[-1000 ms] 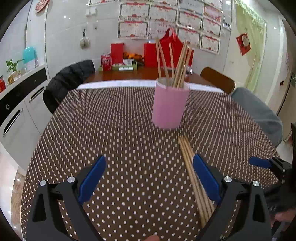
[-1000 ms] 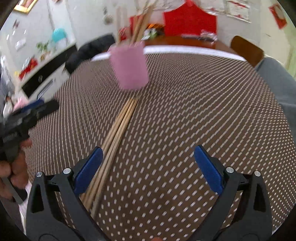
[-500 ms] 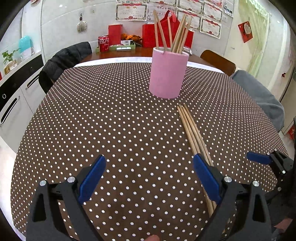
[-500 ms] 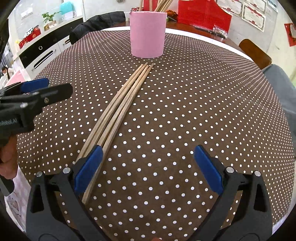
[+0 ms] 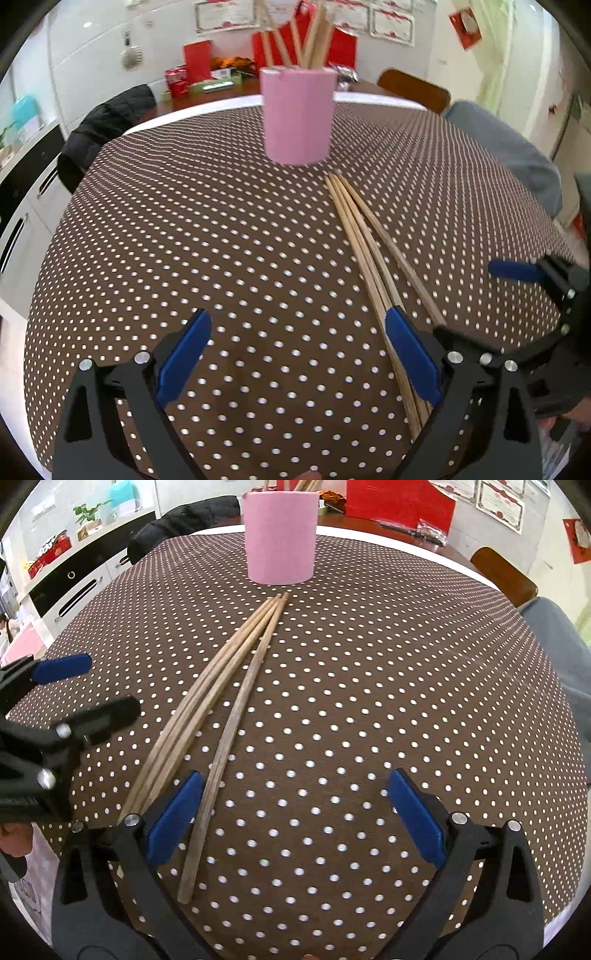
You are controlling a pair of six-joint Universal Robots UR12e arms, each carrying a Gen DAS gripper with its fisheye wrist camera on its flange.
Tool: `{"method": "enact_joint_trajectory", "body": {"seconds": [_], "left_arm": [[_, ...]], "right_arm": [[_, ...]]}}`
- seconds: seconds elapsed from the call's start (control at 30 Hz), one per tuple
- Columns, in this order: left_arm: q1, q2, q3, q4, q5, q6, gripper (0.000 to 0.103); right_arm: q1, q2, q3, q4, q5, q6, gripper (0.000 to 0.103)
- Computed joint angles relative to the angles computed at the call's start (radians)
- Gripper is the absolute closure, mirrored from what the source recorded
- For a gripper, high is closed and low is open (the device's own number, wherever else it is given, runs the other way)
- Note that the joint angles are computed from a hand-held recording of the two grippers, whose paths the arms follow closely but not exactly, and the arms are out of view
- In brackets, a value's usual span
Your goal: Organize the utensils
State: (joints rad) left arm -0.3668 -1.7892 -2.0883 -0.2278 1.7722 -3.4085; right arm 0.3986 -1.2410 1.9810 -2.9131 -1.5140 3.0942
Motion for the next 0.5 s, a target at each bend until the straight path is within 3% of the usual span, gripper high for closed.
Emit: {"method": "enact_joint_trajectory", "body": {"seconds": [0.33, 0.5], "left_arm": [[0.016, -0.01, 0.015, -0.066, -0.055, -0.061, 0.009], [0.019, -0.013, 0.021, -0.076, -0.071, -0.034, 0.009]], "right_arm": [[-0.008, -0.001, 0.004, -0.007, 0.013, -0.028, 0.006], [-0.015, -0.01, 0.011, 0.005, 0.027, -0.064, 0.006]]}}
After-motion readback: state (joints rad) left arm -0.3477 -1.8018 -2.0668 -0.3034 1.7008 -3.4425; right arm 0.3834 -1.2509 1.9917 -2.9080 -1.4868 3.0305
